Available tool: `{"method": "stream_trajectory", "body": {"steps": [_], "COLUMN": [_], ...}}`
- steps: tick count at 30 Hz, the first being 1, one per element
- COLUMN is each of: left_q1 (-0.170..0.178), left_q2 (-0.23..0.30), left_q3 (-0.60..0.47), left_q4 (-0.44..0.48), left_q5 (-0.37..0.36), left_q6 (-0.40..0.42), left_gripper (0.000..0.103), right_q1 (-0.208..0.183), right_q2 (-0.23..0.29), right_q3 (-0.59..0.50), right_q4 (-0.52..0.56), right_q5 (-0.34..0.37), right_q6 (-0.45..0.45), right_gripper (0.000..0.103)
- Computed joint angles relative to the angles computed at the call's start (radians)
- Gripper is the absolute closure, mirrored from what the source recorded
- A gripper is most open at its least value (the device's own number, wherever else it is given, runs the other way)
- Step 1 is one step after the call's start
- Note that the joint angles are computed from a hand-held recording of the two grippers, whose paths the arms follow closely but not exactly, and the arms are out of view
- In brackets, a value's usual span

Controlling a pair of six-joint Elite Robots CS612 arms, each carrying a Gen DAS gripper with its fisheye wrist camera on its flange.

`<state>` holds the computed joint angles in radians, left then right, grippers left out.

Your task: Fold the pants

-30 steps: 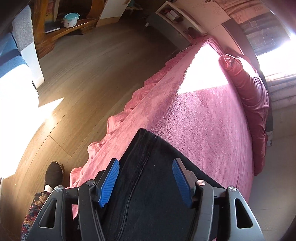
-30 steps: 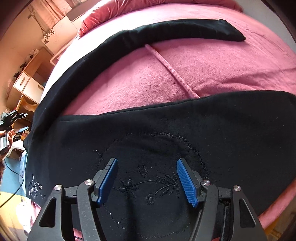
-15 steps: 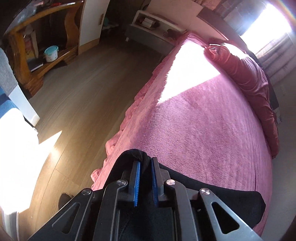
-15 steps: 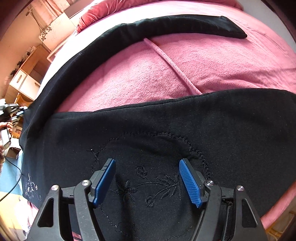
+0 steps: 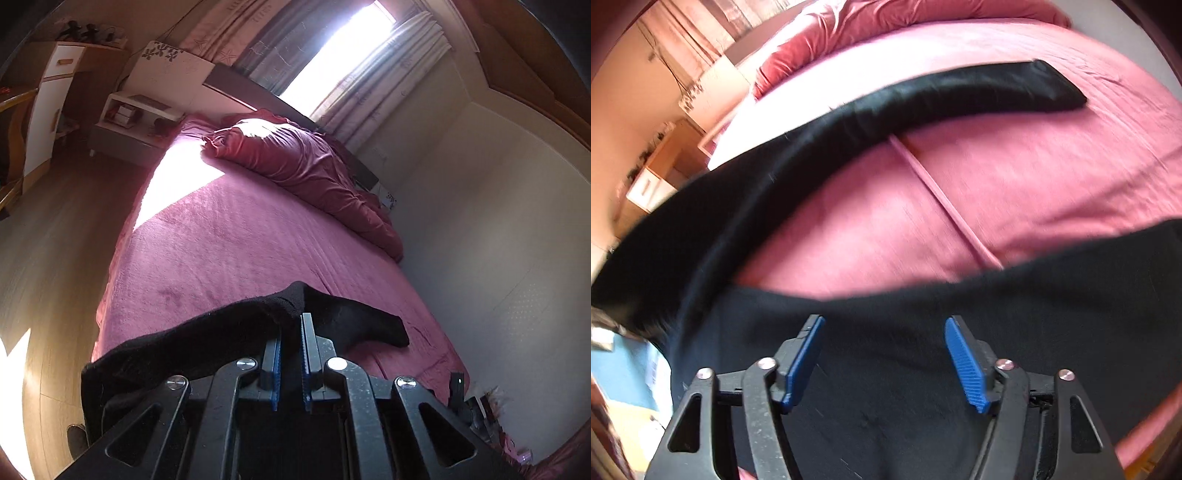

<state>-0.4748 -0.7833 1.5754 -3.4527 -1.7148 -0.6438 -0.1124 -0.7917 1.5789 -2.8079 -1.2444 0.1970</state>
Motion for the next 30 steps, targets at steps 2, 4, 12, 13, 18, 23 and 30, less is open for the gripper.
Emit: {"method": "stream_trajectory", "body": {"steps": [2, 4, 12, 13, 18, 23, 30], "left_q1": [-0.010, -0.018, -0.033, -0.034, -0.035, -0.027, 0.014], "left_q2": [-0.010, -0.018, -0.034, -0.035, -0.042, -0.043, -0.025], "left_q3": [0.037, 0.067, 0.143, 0.146, 0.162, 0.164, 0.086], "left_q4": [-0.029, -0.043, -0.088, -0.088, -0.082, -0.073, 0.047], "left_q5": [-0.021, -0.027, -0.050, -0.051, -0.062, -0.083, 0.021], "left_q6": [-0.002, -0.013, -0.047, -0.044, -0.024, -0.006, -0.083], "left_gripper": [0.095, 0.095, 0.095, 0.095, 0.095, 0.095, 0.095], "right_q1": [0.004, 0.008, 0.039, 0.046, 0.077, 0.094, 0.095], "right_q2": [0.020, 0.042, 0.167, 0.185, 0.284, 0.390, 0.366], "right_q3": [-0.050, -0.101, -0.385, -0.424, -0.629, -0.825, -0.805], "right_q4": [0.012, 0.034, 0.147, 0.165, 0.290, 0.464, 0.434], "right_q5": [0.027, 0.048, 0.161, 0.160, 0.136, 0.084, 0.046], "right_q6": [-0.003, 0.001, 0.082, 0.091, 0.139, 0.158, 0.096], "right_gripper": [0.046, 0.052, 0.061, 0.061, 0.060, 0.075, 0.091]}}
